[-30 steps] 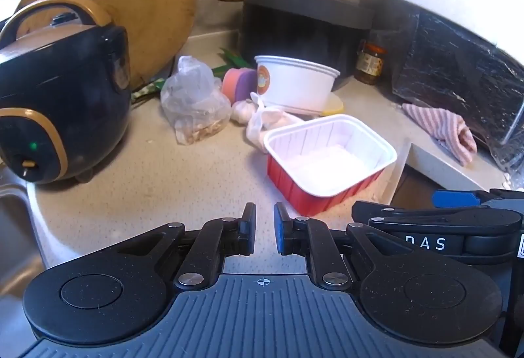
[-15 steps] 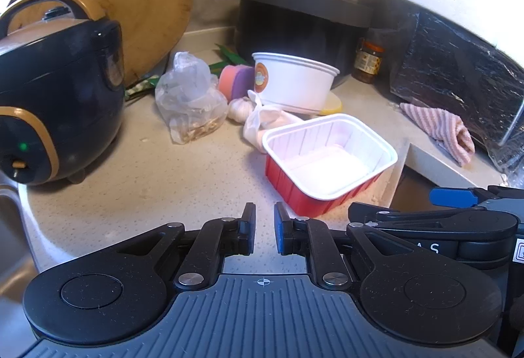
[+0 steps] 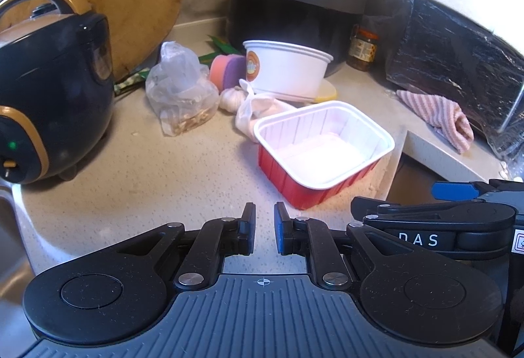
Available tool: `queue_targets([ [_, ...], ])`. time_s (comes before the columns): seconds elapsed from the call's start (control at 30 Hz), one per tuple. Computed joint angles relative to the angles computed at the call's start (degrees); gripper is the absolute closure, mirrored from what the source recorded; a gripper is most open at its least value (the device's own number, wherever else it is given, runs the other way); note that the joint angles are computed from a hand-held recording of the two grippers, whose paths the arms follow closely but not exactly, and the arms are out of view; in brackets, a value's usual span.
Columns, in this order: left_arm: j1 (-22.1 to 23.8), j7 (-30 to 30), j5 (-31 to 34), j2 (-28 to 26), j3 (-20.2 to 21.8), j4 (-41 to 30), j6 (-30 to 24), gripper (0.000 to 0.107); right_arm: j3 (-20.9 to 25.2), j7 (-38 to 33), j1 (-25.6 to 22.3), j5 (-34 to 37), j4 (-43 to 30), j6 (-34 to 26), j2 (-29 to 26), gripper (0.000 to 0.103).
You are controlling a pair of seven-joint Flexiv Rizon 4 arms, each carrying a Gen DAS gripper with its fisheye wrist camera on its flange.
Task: Collect trash
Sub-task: 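Move the left gripper toward the rim of the red-and-white plastic tray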
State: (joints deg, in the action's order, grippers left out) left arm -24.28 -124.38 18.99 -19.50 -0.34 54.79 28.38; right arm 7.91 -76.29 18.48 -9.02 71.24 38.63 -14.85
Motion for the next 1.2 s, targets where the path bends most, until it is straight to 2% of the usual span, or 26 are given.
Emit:
queue_targets([
  [0.5,0.0,0.0,-1.4,-0.2,-0.3,-0.1,-2.1,0.092,0.0,0.6,-0.1,-0.2,1.1,-0.7,0.7,0.000],
  [1.2,-0.2,-0.4,-2.3,-0.9,-0.5,-0.6,-1.9,0.092,0.0,0.4,-0.7,0.3,1.9,-0.3,1.0,0.000],
])
